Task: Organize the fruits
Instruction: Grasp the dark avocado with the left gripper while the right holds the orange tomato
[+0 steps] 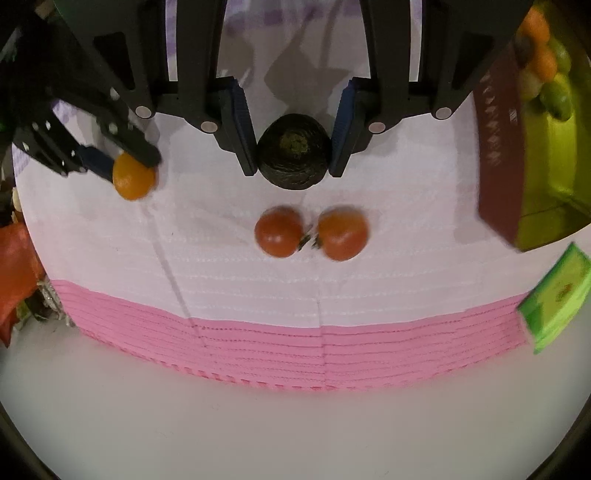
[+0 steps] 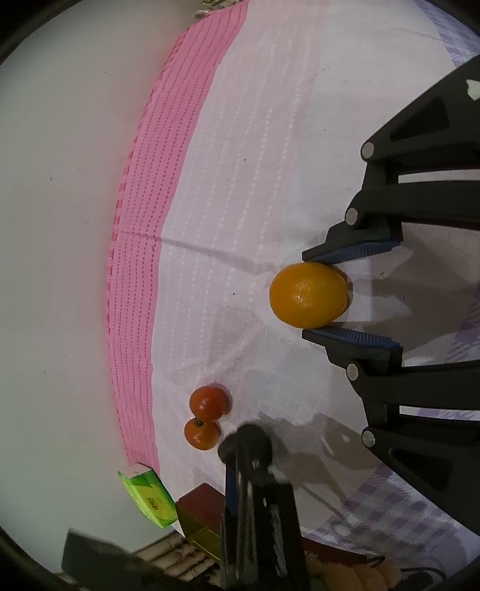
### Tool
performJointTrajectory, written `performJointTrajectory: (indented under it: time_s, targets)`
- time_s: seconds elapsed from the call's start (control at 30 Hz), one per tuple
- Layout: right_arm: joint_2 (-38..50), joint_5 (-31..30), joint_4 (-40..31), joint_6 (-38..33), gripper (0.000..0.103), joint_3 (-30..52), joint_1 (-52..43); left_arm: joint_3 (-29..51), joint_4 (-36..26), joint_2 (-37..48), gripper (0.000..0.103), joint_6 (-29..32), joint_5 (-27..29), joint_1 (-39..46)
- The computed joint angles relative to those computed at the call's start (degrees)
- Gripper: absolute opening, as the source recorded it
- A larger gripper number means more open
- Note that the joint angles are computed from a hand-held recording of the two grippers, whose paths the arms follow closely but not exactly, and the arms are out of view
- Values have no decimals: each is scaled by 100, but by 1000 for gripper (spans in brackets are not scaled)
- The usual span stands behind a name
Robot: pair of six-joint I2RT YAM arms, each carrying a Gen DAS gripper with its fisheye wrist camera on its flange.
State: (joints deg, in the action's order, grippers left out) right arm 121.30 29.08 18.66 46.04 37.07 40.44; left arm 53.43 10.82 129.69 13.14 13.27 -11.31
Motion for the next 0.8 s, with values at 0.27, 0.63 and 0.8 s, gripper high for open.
performJointTrajectory:
  time_s: [0.27, 0.63, 0.8]
  targets:
    - [95, 227, -131, 65, 33, 107, 118, -917, -249, -1111, 40, 491, 248, 908]
    - [134, 312, -180, 77, 33, 153, 157, -1118, -727, -1917, 40, 1476, 341, 2775]
    - [146, 328, -215, 73, 33, 173, 158, -756, -717, -1590, 40, 1762, 167, 3374]
